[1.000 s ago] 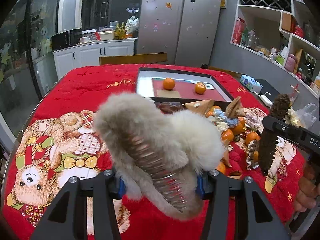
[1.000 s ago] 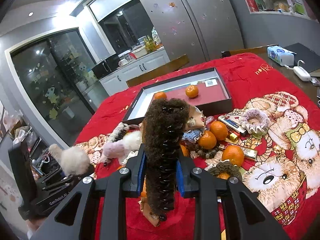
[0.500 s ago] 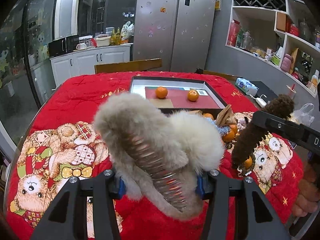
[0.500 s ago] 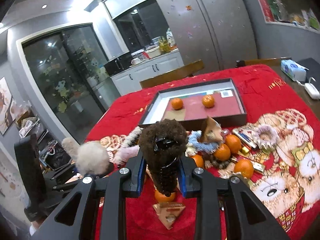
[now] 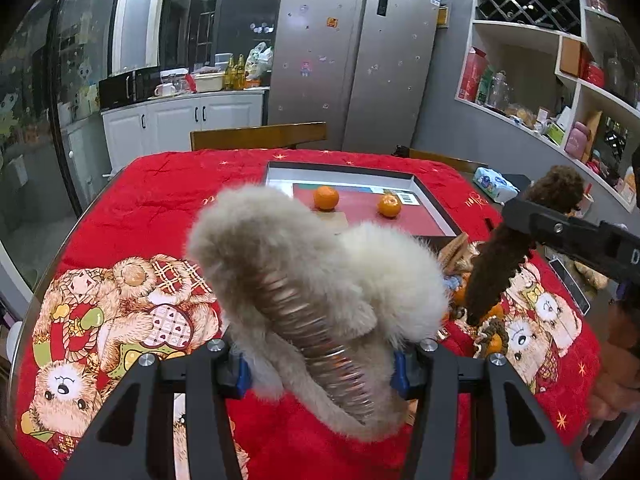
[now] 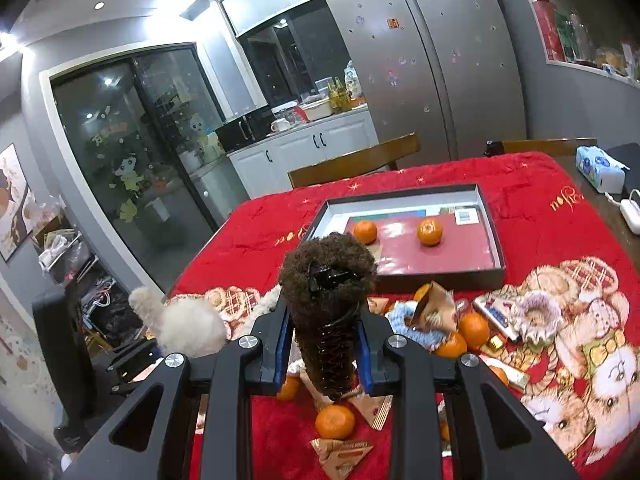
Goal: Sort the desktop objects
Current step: 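Lift the white plush clip with the left gripper while the right lifts the brown stick, then carry the white plush clip and brown fuzzy stick over the black-framed tray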
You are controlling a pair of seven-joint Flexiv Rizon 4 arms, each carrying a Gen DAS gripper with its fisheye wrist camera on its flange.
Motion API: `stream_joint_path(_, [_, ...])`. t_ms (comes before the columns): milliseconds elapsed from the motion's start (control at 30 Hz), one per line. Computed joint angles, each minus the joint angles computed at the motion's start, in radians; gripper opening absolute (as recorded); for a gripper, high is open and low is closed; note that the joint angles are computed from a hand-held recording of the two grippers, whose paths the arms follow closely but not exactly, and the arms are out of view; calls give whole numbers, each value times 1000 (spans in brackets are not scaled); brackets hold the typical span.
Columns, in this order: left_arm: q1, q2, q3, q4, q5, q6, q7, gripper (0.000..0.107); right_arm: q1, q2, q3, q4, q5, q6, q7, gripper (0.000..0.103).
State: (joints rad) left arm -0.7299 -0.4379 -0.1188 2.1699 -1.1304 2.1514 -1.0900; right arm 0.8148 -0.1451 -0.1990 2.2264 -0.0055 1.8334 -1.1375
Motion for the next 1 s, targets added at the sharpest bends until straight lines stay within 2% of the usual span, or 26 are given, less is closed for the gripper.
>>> stream_joint_path(67, [-1, -3, 2, -4, -16, 2, 3, 53, -19, -2, 16, -10, -9, -4, -1, 27])
stream_joint_path(200, [0, -9, 0, -10, -55, 23, 28, 53, -132, -19, 122, -39, -47, -9, 10, 27])
stream_joint_path(400, [19, -16, -22, -30, -106, 63, 69, 53, -369, -58, 334, -81, -130, -26, 40, 27])
stream_joint_path(533, [26, -38, -53, -97, -197, 107, 178, 53, -502, -80, 441, -110, -181, -40, 49, 27])
stream_joint_path(700, [55, -61, -87, -172, -205, 133, 243, 53, -614, -105, 520, -141, -224, -45, 52, 27])
stream_joint_path(800, [74, -78, -102, -224, -199, 122, 291, 53, -711, -133, 604, -174, -250, -59, 50, 27])
stream_joint_path(1000, [79, -113, -122, -328, -245, 104, 423, 53, -746, -163, 627, -216, -265, -66, 48, 27])
